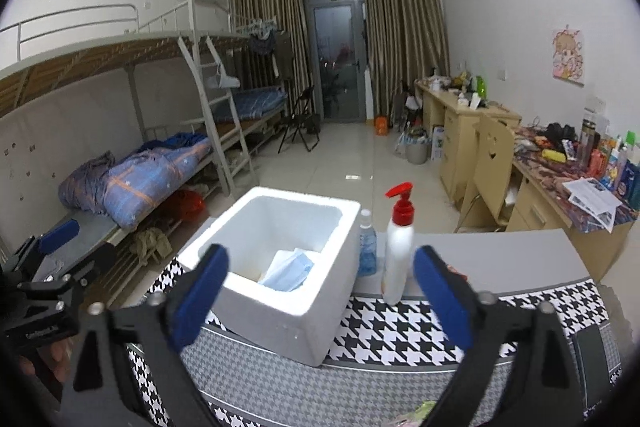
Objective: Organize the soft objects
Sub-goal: 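Withdraw both tools from the box back toward the table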
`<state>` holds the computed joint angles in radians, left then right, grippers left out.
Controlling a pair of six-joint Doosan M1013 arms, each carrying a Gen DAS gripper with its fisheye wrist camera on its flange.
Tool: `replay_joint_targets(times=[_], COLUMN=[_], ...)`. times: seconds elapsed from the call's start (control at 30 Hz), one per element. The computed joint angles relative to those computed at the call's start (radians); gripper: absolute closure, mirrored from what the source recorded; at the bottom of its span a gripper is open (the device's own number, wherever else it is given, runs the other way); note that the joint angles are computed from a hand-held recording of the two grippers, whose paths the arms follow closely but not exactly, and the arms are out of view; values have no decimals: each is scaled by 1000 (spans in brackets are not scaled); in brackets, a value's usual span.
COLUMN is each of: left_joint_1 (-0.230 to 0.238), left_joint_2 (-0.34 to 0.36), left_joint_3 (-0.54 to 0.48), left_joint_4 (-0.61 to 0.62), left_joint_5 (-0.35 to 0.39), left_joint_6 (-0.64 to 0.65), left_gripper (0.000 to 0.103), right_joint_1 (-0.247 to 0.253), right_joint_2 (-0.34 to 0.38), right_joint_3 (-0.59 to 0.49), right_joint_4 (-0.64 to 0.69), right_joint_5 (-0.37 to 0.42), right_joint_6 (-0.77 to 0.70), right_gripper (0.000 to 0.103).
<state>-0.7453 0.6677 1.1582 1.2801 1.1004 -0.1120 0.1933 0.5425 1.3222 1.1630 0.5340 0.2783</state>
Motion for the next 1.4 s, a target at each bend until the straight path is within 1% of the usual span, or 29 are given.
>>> replay_joint_targets(times=[0.07, 0.17, 0.3, 0.4, 0.7, 0.9, 0.97, 1.13, 1.23, 1.4], left_joint_1=[-6, -15, -30, -37, -53, -65, -70, -76, -84, -97], left_joint_2=[0, -2, -6, -7, -9, -2, 2, -1, 3, -1], left_joint_3=[-1, 0, 10, 14, 24, 27, 27, 39, 39, 54], left_joint_4=[5, 14, 35, 45, 76, 96, 104, 117, 130, 148], left_joint_5=[-1, -3, -8, -16, -52, -45, -37, -52, -35, -25], left_joint_6=[2, 4, -10, -15, -35, -45, -43, -69, -79, -101], left_gripper=[1, 1, 1, 1, 1, 1, 1, 1, 1, 1], right_joint_1=[-2, -11, -23, -34, -59, -74, -76, -81, -82, -94], right_joint_2=[-12, -25, -43, -55, -77, -88, -94, -109, -117, -131], right_joint_3=[21, 46, 82, 106, 158, 192, 206, 243, 263, 296], right_joint_4=[38, 79, 143, 176, 265, 321, 357, 460, 503, 553], right_joint_5=[-13, -3, -13, -6, -26, -20, -26, -40, -48, -11], right_joint_6=[-55, -104, -179, -207, -295, -343, -386, -508, -568, -625], right_gripper=[3, 3, 3, 3, 3, 3, 3, 3, 3, 3])
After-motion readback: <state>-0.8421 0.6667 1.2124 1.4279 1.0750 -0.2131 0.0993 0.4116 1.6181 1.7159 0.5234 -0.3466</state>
